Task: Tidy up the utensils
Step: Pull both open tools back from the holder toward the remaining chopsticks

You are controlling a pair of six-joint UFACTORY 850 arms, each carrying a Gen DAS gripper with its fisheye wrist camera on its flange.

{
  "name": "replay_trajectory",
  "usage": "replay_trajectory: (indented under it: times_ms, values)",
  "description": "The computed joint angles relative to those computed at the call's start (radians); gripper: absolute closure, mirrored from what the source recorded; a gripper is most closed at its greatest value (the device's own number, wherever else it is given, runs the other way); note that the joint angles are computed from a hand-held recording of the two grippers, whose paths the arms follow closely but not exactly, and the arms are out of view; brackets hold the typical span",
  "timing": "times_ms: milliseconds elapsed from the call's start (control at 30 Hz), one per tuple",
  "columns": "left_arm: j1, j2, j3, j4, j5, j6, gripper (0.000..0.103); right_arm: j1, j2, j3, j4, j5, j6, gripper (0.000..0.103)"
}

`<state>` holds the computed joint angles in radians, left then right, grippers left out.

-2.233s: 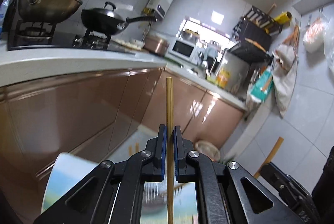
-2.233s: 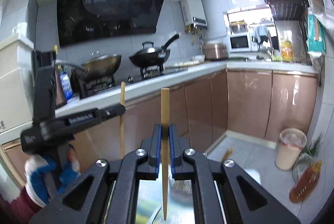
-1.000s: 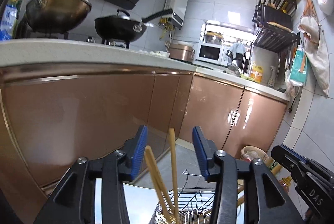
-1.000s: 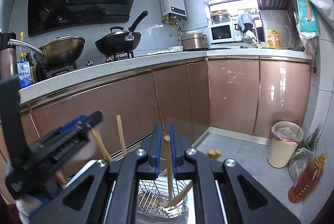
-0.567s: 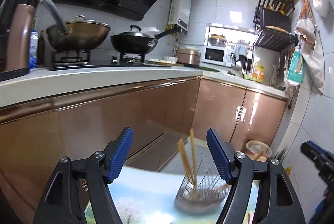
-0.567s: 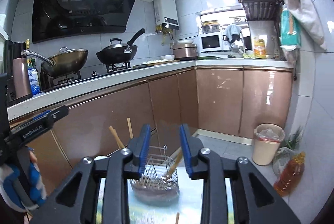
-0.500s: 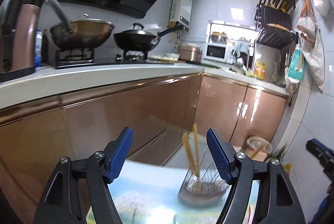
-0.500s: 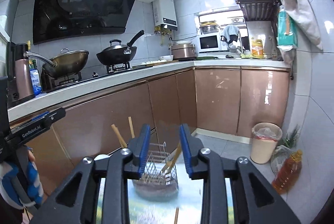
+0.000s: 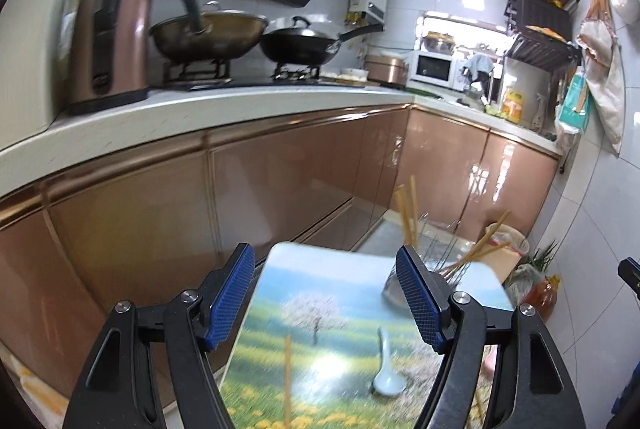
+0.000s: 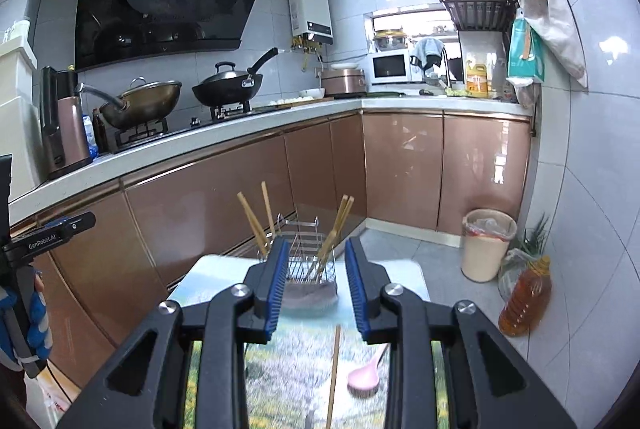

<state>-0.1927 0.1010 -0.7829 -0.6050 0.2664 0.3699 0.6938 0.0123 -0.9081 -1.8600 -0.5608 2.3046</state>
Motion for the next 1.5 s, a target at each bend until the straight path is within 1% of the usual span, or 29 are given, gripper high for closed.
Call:
replay_trajectory:
  times_ms: [33,100,133,167,200,233,367,467,533,767,933,1100,1233,1367,1500]
  values:
    - [0.005,0.015,0.018,0.006,-0.003,-0.005,0.031,0.008,0.005,0.008,0.003,-0.003,0.004,0.075]
    - [0.003,0.040,0.052,-0.035,0.011,0.041,0.030,0.027,0.012,0.024,0.017,-0.010,0.005,0.075]
    - [0.001,0.050,0.067,-0.053,0.018,0.061,0.028,0.036,0.015,0.032,0.020,-0.015,0.010,0.073]
    - [-0.002,0.061,0.082,-0.068,0.022,0.076,0.026,0.047,0.017,0.042,0.024,-0.016,0.017,0.071]
    - [-0.003,0.072,0.098,-0.069,0.024,0.076,0.025,0.056,0.019,0.049,0.030,-0.019,0.018,0.066]
    - [-0.007,0.085,0.120,-0.074,0.030,0.081,0.025,0.067,0.017,0.057,0.039,-0.020,0.017,0.064]
    - [-0.035,0.112,0.187,-0.111,0.075,0.116,0.021,0.104,0.005,0.089,0.040,-0.018,0.064,0.062]
    - [-0.061,0.116,0.223,-0.135,0.099,0.139,0.021,0.127,-0.012,0.108,0.060,-0.019,0.080,0.059]
    - [-0.077,0.115,0.237,-0.153,0.110,0.155,0.020,0.133,-0.021,0.116,0.075,-0.010,0.083,0.058]
    - [-0.104,0.107,0.265,-0.159,0.123,0.159,0.020,0.158,-0.036,0.136,0.122,-0.034,0.049,0.052]
    - [-0.119,0.114,0.284,-0.162,0.141,0.157,0.019,0.166,-0.038,0.156,0.104,-0.033,0.086,0.050]
    - [-0.118,0.119,0.295,-0.163,0.144,0.152,0.018,0.166,-0.040,0.175,0.070,-0.028,0.153,0.042]
    - [-0.117,0.121,0.305,-0.146,0.153,0.133,0.018,0.165,-0.036,0.196,0.005,-0.019,0.241,0.036]
    - [-0.119,0.129,0.320,-0.109,0.173,0.096,0.018,0.169,-0.030,0.220,-0.054,-0.028,0.311,0.035]
    - [-0.129,0.137,0.327,-0.118,0.176,0.106,0.018,0.183,-0.032,0.233,-0.069,-0.058,0.317,0.034]
